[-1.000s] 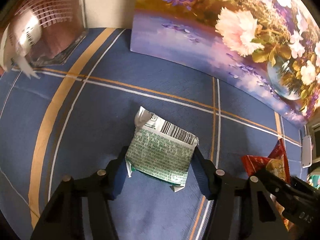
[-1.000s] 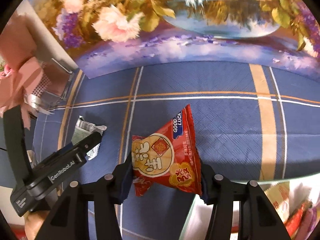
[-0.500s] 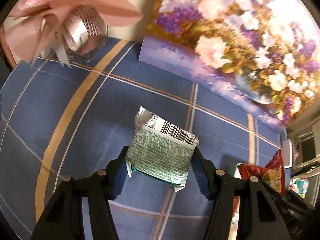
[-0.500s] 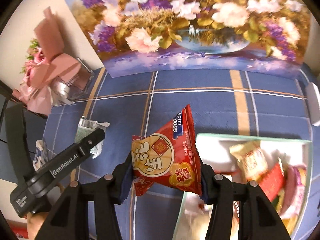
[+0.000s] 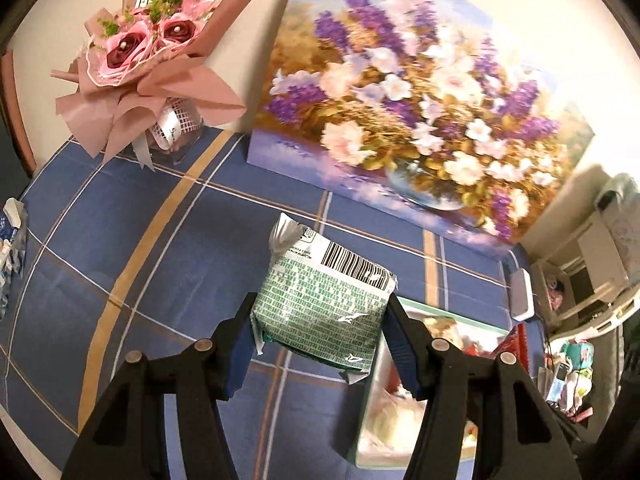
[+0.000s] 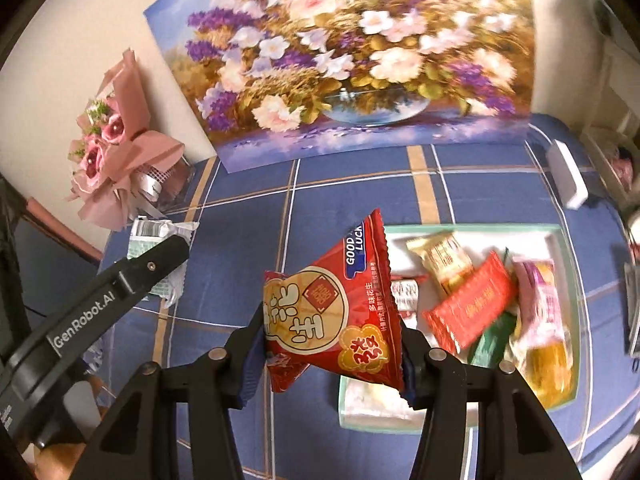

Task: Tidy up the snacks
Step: 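Carry the green-white packet and red cookie bag over the tray with both tools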

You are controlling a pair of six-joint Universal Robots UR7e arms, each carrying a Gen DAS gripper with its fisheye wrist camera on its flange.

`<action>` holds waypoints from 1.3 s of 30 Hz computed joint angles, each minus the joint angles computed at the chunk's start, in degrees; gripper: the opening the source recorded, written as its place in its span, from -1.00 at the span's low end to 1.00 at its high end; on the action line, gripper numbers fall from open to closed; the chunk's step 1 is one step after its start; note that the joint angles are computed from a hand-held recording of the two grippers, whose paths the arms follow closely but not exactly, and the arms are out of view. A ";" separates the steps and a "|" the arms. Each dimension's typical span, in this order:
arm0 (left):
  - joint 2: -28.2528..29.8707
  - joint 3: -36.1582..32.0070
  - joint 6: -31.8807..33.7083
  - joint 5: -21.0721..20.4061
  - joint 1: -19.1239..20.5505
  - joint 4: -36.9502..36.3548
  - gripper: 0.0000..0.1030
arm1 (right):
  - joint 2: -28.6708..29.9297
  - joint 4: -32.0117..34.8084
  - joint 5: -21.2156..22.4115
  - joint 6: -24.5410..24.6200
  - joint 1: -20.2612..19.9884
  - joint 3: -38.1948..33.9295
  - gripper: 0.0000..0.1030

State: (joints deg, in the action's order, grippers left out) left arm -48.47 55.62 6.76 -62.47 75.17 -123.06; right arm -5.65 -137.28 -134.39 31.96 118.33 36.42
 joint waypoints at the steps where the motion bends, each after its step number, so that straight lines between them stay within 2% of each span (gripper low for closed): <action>1: -0.88 1.47 -0.13 -0.23 -0.26 -0.45 0.20 | -1.21 -1.86 0.01 0.83 0.09 2.73 0.09; 5: -3.48 6.63 -0.17 -0.82 -1.12 -2.03 0.20 | -4.45 -4.67 -2.40 4.84 0.66 10.05 0.09; 11: -6.09 13.05 -0.63 -1.86 -2.02 -3.22 0.20 | -9.50 -10.55 -2.97 9.62 0.56 21.33 0.09; 19: -7.58 17.99 -2.07 -3.93 -3.24 -3.15 0.20 | -16.44 -19.19 -1.09 16.06 -2.31 35.56 0.09; 22: -7.63 19.84 -1.81 -3.99 -3.69 -3.78 0.20 | -18.74 -19.35 -1.62 19.23 -3.57 39.48 0.09; 32: -5.26 22.79 -2.00 -4.70 -4.35 -1.46 0.20 | -22.93 -16.27 -0.48 26.26 -6.49 45.78 0.09; 39: -3.79 22.80 -1.95 -4.61 -4.50 -0.38 0.20 | -22.79 -16.68 2.23 26.28 -7.66 46.33 0.10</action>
